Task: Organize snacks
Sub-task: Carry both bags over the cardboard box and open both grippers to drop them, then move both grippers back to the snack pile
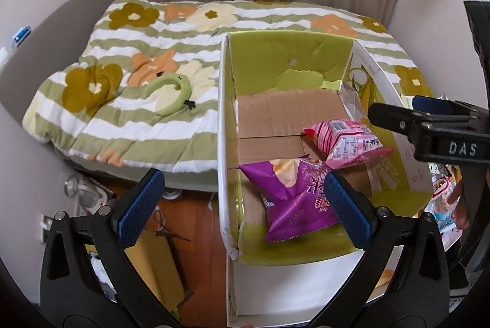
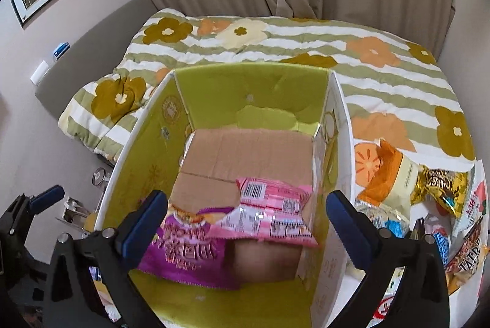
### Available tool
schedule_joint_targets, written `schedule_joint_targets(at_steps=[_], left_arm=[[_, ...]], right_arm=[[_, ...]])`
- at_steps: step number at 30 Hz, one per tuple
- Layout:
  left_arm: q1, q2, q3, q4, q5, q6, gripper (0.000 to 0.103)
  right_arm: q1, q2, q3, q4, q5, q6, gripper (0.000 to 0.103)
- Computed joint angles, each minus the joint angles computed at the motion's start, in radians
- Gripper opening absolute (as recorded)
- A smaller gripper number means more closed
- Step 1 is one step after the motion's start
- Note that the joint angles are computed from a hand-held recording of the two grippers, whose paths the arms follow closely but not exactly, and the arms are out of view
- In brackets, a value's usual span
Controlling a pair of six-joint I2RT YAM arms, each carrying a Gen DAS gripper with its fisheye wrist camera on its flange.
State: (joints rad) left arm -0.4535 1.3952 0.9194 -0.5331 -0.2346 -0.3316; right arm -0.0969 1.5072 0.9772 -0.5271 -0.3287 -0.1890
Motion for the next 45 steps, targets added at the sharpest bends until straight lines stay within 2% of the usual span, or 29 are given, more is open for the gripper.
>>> schedule_joint_targets(at_steps=[10,17,23,27,31,35,41,45], left_arm=[[-0.085,-0.136,-0.022,-0.053,-0.04,-0.023,0.103],[-0.172,-0.211,-0.033,-0.079,-0.01,-0.048,0.103],[-0.283,-0.204,-0.015,-0.072,-0.017,-0.099,0.103],[-0.389,-0.165,0.022,-0.066,-0.068,-0.153,0.103],[-0.498,-0.068,0.098,-0.062,-0.119,-0.219,0.103],[-0.601,0.08,0.217,-0.072,-0.158,-0.309,0.103],[-0.703,0.379,0.473,-0.105,-0.145,-0.437,0.103],[-0.713,0.584,0.654,-0.133,-0.1,-0.493,0.103]], right_arm=[[-0.03,-0.196,-0.068,-0.061,0.005,0.0,0.103],[-0.106,-0.399,-0.111,-0.165,-0.028,-0.036,0.103],[-0.276,-0.552,-0.131,-0.269,-0.085,-0.122,0.103],[-0.52,-0.592,-0.111,-0.362,-0.198,-0.285,0.103],[-0.765,-0.527,-0.063,-0.441,-0.304,-0.468,0.103],[-1.016,-0.37,0.007,-0.501,-0.379,-0.693,0.103],[-1.204,-0.097,0.161,-0.568,-0.378,-0.935,0.103],[-1.257,0.087,0.267,-0.578,-0.347,-1.019,0.103]])
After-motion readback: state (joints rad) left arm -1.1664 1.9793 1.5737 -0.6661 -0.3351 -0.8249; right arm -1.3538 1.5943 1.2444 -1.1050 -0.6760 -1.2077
